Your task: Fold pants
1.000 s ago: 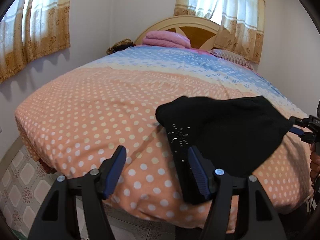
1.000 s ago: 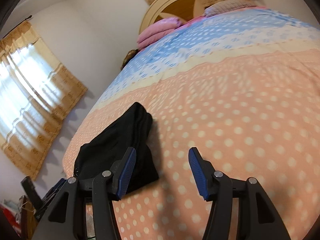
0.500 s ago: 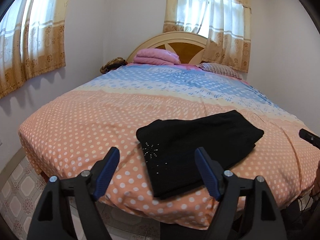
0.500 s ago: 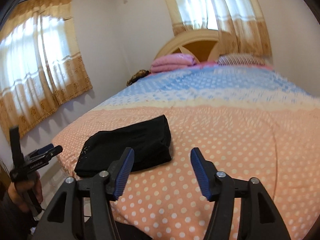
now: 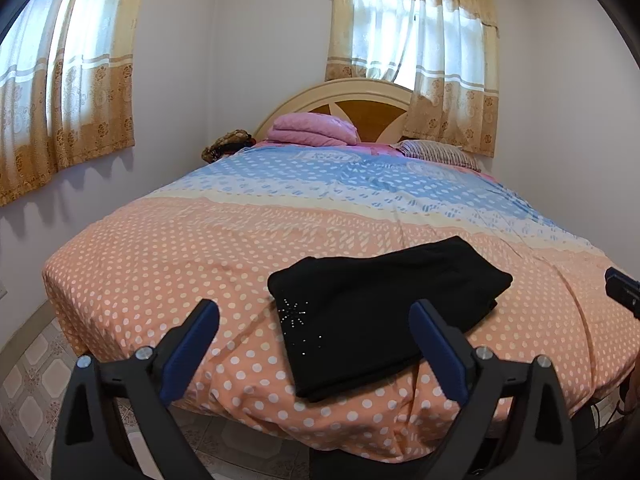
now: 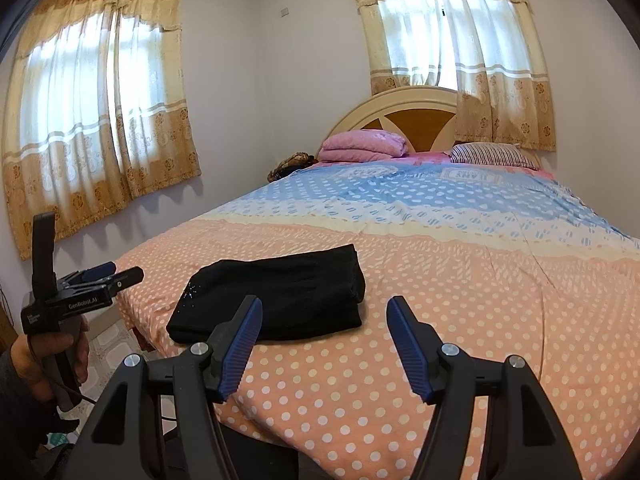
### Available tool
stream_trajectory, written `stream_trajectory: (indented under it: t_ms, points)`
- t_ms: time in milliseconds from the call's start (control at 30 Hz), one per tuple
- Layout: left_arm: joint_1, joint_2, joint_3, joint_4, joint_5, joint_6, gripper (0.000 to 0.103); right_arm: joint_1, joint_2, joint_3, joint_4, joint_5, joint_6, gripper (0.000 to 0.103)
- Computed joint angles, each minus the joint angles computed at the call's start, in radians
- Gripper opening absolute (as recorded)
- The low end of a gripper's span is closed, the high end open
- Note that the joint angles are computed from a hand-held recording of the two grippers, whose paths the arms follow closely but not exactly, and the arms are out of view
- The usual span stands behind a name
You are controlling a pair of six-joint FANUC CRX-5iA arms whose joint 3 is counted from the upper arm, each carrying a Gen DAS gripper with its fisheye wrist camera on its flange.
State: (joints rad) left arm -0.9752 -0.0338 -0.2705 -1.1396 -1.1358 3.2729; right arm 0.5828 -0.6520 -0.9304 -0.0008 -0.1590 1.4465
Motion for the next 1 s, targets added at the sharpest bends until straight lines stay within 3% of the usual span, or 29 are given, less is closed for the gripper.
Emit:
stream_trajectory:
  t_ms: [233, 400, 633, 1000]
  points:
    - [-0.018, -0.003, 0.002, -0.018, -0.025, 0.020, 0.101, 0.006, 0.008, 0.001, -0.019, 0.001, 0.017, 0.066]
    - [-0.016, -0.005, 0.000, -0.017, -0.023, 0.023, 0.101, 0.013, -0.002, -0.021, 0.041, 0.020, -0.052, 0.066]
    - [-0.015, -0.007, -0.002, -0.016, -0.022, 0.023, 0.101, 0.007, 0.000, -0.007, -0.006, 0.006, -0.003, 0.067]
    - [-0.016, -0.009, -0.002, -0.016, -0.025, 0.023, 0.101, 0.024, -0.006, -0.041, 0.086, 0.032, -0.107, 0.067]
